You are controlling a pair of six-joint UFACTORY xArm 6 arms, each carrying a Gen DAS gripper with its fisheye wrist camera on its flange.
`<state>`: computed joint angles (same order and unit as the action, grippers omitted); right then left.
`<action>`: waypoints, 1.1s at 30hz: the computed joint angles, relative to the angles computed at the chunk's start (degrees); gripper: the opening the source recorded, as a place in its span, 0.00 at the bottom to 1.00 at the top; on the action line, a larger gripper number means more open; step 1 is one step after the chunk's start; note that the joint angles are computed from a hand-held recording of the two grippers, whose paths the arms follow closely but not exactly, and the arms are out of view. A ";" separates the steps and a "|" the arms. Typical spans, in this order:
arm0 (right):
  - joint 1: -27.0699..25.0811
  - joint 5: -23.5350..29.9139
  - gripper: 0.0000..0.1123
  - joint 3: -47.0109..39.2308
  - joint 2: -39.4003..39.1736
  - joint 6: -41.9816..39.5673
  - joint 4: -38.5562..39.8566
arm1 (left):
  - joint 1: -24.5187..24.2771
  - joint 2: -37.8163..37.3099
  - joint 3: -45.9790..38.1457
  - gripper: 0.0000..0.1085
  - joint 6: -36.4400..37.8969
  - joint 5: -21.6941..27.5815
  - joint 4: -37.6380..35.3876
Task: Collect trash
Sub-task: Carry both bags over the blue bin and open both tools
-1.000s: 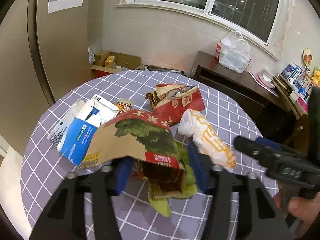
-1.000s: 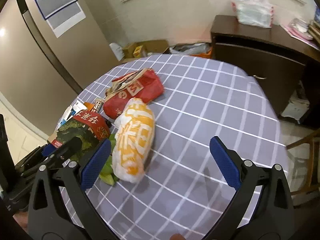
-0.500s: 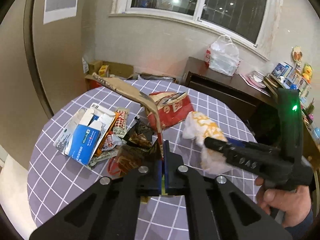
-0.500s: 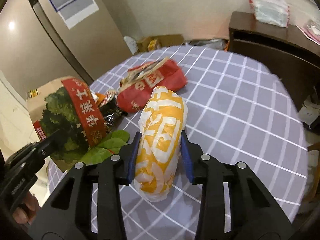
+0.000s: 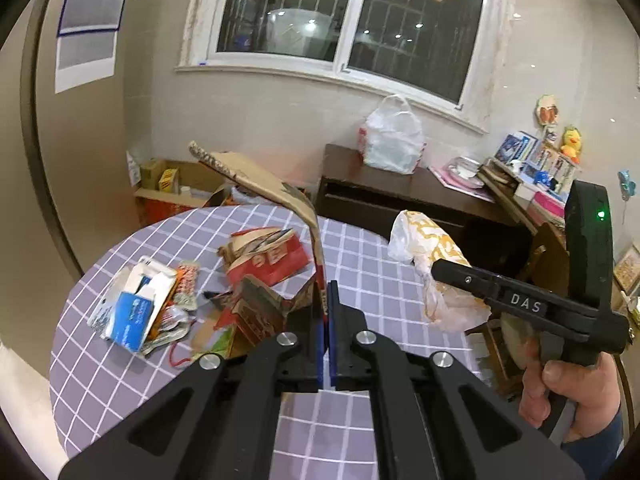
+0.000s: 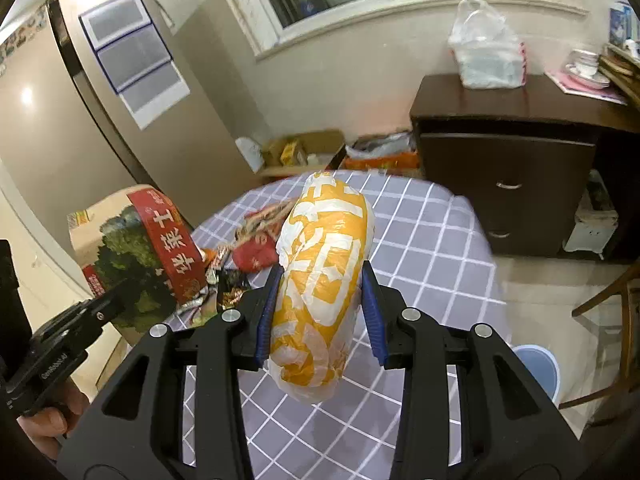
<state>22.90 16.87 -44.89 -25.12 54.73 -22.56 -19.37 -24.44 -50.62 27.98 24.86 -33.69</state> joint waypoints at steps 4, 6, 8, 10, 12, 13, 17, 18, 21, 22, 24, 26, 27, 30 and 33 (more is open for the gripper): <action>-1.14 0.97 0.33 2.49 -5.34 2.31 -3.13 | -3.06 -0.79 -0.38 0.01 -0.63 -0.84 0.79; -1.66 1.61 0.33 3.46 -7.57 3.49 -4.61 | -4.67 -0.80 -0.69 0.01 -1.27 -1.36 1.53; -2.36 2.10 0.33 4.78 -10.20 3.98 -5.28 | -6.22 -0.53 -1.18 0.01 -1.82 -1.76 2.19; -3.00 3.15 0.33 5.86 -12.79 3.39 -5.25 | -7.89 -0.15 -1.71 0.01 -2.58 -2.08 3.20; -4.11 4.02 0.33 7.31 -15.89 3.67 -5.55 | -10.04 0.58 -2.56 0.01 -2.80 -2.15 3.77; -4.87 4.86 0.33 8.29 -18.04 3.99 -5.97 | -11.12 1.14 -3.16 0.01 -2.78 -1.97 3.86; -7.97 8.10 0.33 12.17 -26.05 3.65 -5.37 | -15.42 3.27 -5.26 0.01 -2.65 -1.62 4.19; -8.92 8.96 0.33 13.16 -28.05 3.27 -4.92 | -16.46 3.58 -5.47 0.01 -2.42 -1.61 3.99; -12.80 12.07 0.33 16.62 -34.54 0.66 -1.96 | -19.94 5.87 -7.18 0.01 -2.34 -1.22 3.90; -14.60 13.22 0.33 18.05 -36.95 -0.84 -0.25 | -21.14 6.83 -7.90 0.01 -2.24 -0.89 3.68; -17.24 14.75 0.33 19.91 -39.85 -2.85 2.21 | -23.14 8.55 -8.94 0.01 -2.44 -0.58 3.92; -20.40 16.51 0.33 22.09 -42.94 -5.54 5.23 | -24.93 10.42 -10.13 0.01 -2.47 0.10 3.63; -21.84 17.33 0.33 23.12 -44.32 -6.81 6.70 | -25.69 11.28 -10.58 0.01 -2.50 0.33 3.63; -26.54 18.71 0.33 26.06 -47.44 -11.18 11.78 | -28.02 14.52 -12.43 0.01 -3.60 1.05 4.63; -30.42 19.21 0.33 28.36 -48.64 -14.93 15.88 | -29.57 17.38 -14.09 0.01 -4.75 1.90 5.66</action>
<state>-7.52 36.07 -16.53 -73.77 39.79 -6.68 -48.94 -7.06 -64.71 23.23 26.76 -28.03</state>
